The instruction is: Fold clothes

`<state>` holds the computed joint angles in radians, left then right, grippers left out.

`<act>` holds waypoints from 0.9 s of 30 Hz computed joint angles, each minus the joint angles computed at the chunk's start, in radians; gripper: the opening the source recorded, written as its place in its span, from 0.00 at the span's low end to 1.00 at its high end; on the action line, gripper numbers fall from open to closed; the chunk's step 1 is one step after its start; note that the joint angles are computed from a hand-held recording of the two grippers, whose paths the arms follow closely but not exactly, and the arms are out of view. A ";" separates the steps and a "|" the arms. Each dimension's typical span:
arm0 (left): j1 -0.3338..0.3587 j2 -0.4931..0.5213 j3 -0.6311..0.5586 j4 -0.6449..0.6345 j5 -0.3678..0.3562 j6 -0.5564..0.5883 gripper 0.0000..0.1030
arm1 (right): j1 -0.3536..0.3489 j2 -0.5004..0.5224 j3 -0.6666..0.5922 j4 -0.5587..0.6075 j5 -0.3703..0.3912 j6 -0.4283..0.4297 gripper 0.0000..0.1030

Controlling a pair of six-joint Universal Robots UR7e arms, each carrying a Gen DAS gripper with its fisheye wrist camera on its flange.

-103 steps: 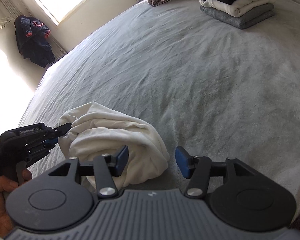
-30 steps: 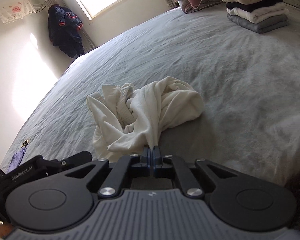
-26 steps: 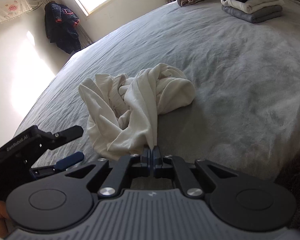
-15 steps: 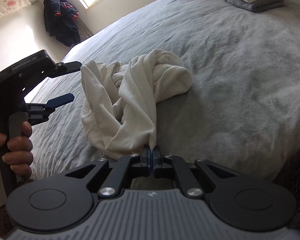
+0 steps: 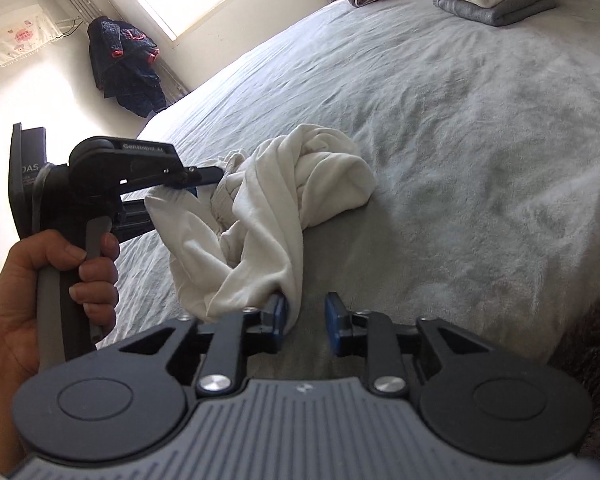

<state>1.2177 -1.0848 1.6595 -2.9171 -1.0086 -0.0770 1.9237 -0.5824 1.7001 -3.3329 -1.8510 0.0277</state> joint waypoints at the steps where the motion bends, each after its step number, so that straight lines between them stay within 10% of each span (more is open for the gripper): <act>1: 0.000 -0.005 0.002 -0.011 0.005 0.017 0.05 | -0.001 -0.001 -0.001 -0.004 0.002 -0.003 0.41; 12: 0.063 -0.044 -0.064 -0.045 -0.068 0.170 0.05 | 0.042 0.037 -0.133 0.086 -0.029 -0.060 0.42; 27: 0.220 -0.060 -0.245 -0.029 -0.289 0.270 0.05 | 0.068 0.332 -0.727 0.525 0.211 0.021 0.44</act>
<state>1.4376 -1.1443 1.4149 -2.9465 -1.2975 0.1932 1.9920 -0.2500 0.9735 -2.8079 -1.6399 0.0485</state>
